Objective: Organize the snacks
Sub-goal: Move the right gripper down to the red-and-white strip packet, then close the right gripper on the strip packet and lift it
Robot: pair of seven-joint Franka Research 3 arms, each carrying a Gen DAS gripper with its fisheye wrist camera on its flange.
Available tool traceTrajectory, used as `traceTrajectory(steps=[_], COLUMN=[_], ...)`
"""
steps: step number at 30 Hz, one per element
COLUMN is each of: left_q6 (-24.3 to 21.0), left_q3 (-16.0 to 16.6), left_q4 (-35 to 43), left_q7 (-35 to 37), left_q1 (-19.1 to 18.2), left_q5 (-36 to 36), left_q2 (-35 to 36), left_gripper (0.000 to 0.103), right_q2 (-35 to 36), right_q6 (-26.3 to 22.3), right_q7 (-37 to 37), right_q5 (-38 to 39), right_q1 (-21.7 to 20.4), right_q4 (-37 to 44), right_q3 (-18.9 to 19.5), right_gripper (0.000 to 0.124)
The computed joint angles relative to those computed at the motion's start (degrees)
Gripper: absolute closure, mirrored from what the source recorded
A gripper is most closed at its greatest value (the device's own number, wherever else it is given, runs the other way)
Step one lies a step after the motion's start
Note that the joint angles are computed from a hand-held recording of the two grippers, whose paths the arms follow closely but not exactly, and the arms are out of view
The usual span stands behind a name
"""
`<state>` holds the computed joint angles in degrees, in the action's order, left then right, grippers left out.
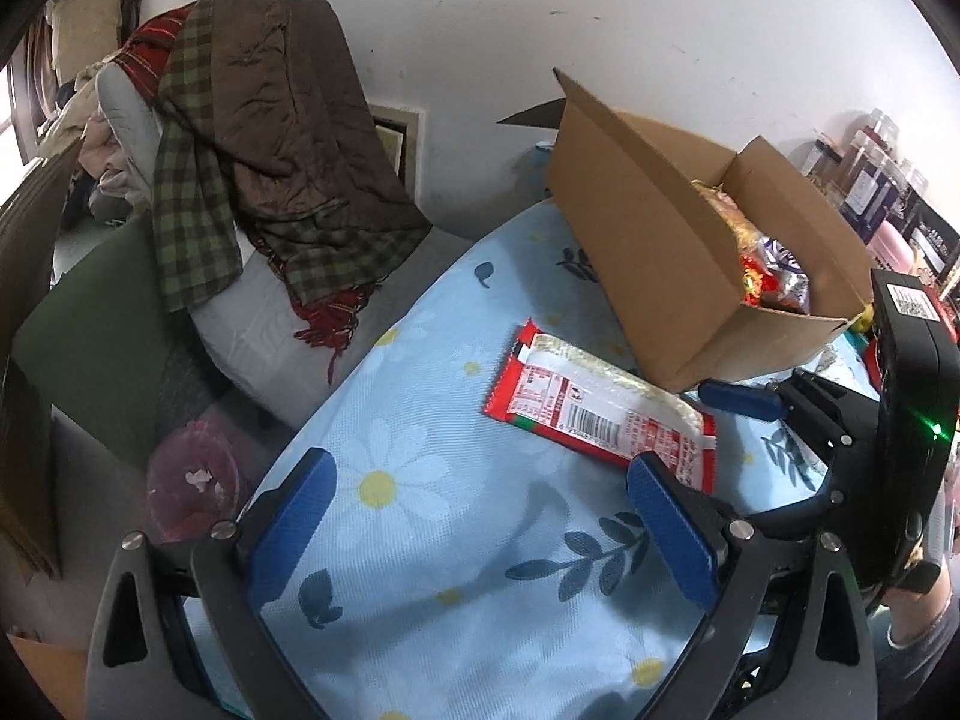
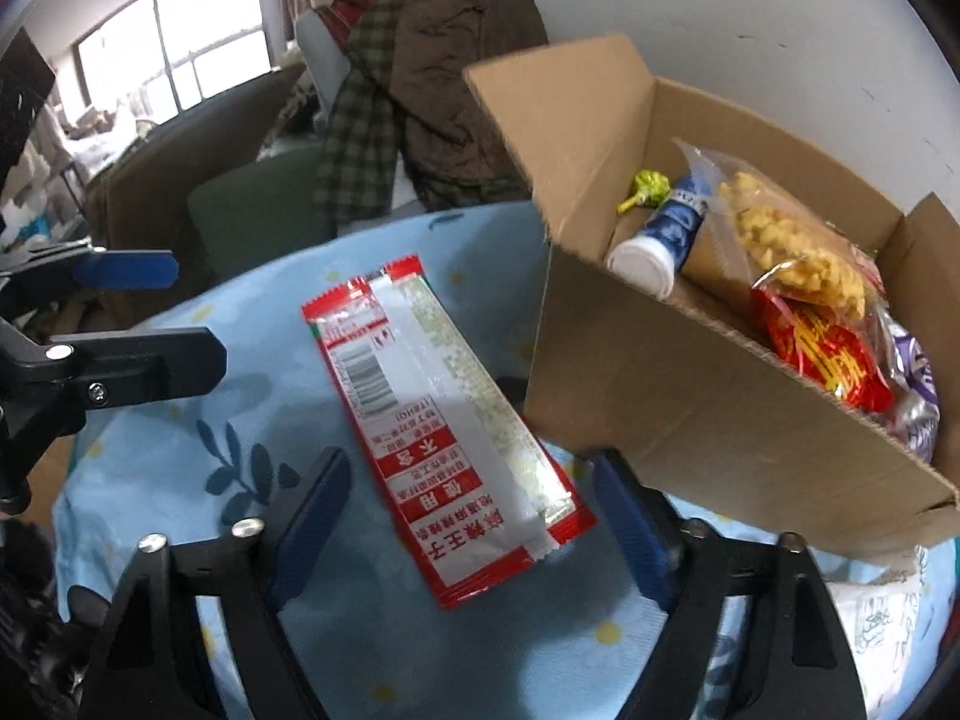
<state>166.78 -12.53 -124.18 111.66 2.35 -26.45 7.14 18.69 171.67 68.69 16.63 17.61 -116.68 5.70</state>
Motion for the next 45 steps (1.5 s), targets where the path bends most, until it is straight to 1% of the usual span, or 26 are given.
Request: traceTrajectory(steps=[2,5,8,12,18,21,23,27,29,31,32,33,35,36,37,38,39,40,41,42,43,44,45], left_q6=[-0.35,-0.80,-1.40,-2.47,-2.70,-3.06,-3.58,-5.05,-5.67,-6.15,-6.13,-6.04,-6.43,-6.09,-5.44,-4.92,-4.40,-3.85,-3.36,-3.03,-2.69,-2.53,-2.50], left_q3=[0.21,-0.05,-0.22,-1.25,-1.61,-1.06,-0.59,0.15,0.58,1.12,1.39,1.63,2.11,2.25,2.40,2.57,2.69,2.81,2.92,3.00,3.06,3.11,3.15], left_q4=[0.42,0.76,1.01,0.94,-0.82,-2.20,-2.79,-4.11,-4.73,-5.12,-5.32,-5.59,-5.73,-5.96,-6.28,-6.55,-6.75,-7.05,-7.32,-7.52,-7.69,-7.73,-7.68], left_q7=[-0.96,-1.11,-1.66,0.74,5.09,6.65,7.92,10.66,11.78,12.53,12.34,12.09,11.75,11.25,10.28,9.20,8.23,7.05,6.00,5.56,5.06,4.88,4.87], left_q1=[-0.13,0.11,0.16,0.68,-0.34,-1.71,-2.52,-4.27,-5.15,-5.94,-6.27,-6.54,-6.89,-7.11,-7.29,-7.44,-7.59,-7.71,-7.83,-7.96,-8.12,-8.30,-8.48], left_q5=[0.87,1.15,2.05,-0.56,-4.99,-5.86,-6.73,-9.00,-9.77,-10.30,-10.22,-10.30,-10.60,-10.40,-9.66,-8.63,-7.73,-6.63,-5.61,-5.17,-4.67,-4.49,-4.52], left_q2=[0.57,1.08,1.43,1.16,-0.88,-2.23,-2.88,-4.34,-5.05,-5.53,-5.71,-5.93,-6.15,-6.29,-6.48,-6.66,-6.74,-6.91,-7.10,-7.27,-7.44,-7.56,-7.63], left_gripper=[0.003,0.003,0.003,0.003,0.003,0.003,0.003,0.003,0.003,0.003,0.003,0.003,0.003,0.003,0.003,0.003,0.003,0.003,0.003,0.003,0.003,0.003,0.003], right_q2=[0.38,0.17,-0.72,-3.09,-8.16,-11.99,-14.68,-19.85,-22.13,-23.84,-24.19,-24.44,-23.99,-23.06,-22.17,-20.81,-19.89,-18.70,-18.04,-17.62,-17.57,-17.64,-17.83], right_q6=[-0.96,-1.52,-2.59,-3.47,-4.52,-4.15,-4.10,-4.77,-5.27,-5.26,-5.26,-5.06,-3.67,-2.45,-2.22,-3.12,-3.95,-3.39,-2.60,-2.48,-1.49,-0.75,-0.31], right_q7=[1.29,2.89,2.60,3.01,7.80,14.37,19.08,29.22,32.11,31.10,29.50,29.28,30.16,28.59,26.95,23.20,21.39,22.55,24.24,25.00,24.58,23.10,24.83], right_q5=[-0.52,-3.01,-3.52,-3.76,-5.68,-10.32,-12.70,-18.77,-19.15,-15.17,-13.34,-13.29,-15.00,-14.46,-13.53,-11.32,-10.55,-13.36,-17.86,-20.01,-20.47,-19.29,-22.14], right_q1=[0.63,2.12,1.64,1.19,1.64,2.53,2.17,-0.11,-1.41,-1.78,-1.79,-2.21,-3.31,-3.15,-2.76,-2.18,-2.02,-1.96,-1.93,-1.77,-1.61,-1.58,-1.29], right_q4=[0.52,0.54,-0.16,-2.90,-8.95,-13.77,-16.99,-22.83,-25.13,-26.80,-27.09,-27.09,-26.76,-26.12,-25.32,-23.85,-22.68,-21.89,-21.50,-21.21,-21.47,-21.76,-22.02], right_q3=[-0.85,-2.48,-2.06,-2.14,-3.45,-5.10,-5.25,-4.19,-2.92,-2.36,-2.33,-1.95,-1.06,-1.08,-1.03,-1.38,-1.42,-1.15,-1.36,-1.56,-1.67,-1.44,-1.93], right_gripper=[0.052,0.060,0.067,0.068,0.068,0.068,0.068,0.068,0.066,0.064,0.060,0.055,0.054,0.054,0.054,0.054,0.053,0.053,0.053,0.054,0.057,0.072,0.078])
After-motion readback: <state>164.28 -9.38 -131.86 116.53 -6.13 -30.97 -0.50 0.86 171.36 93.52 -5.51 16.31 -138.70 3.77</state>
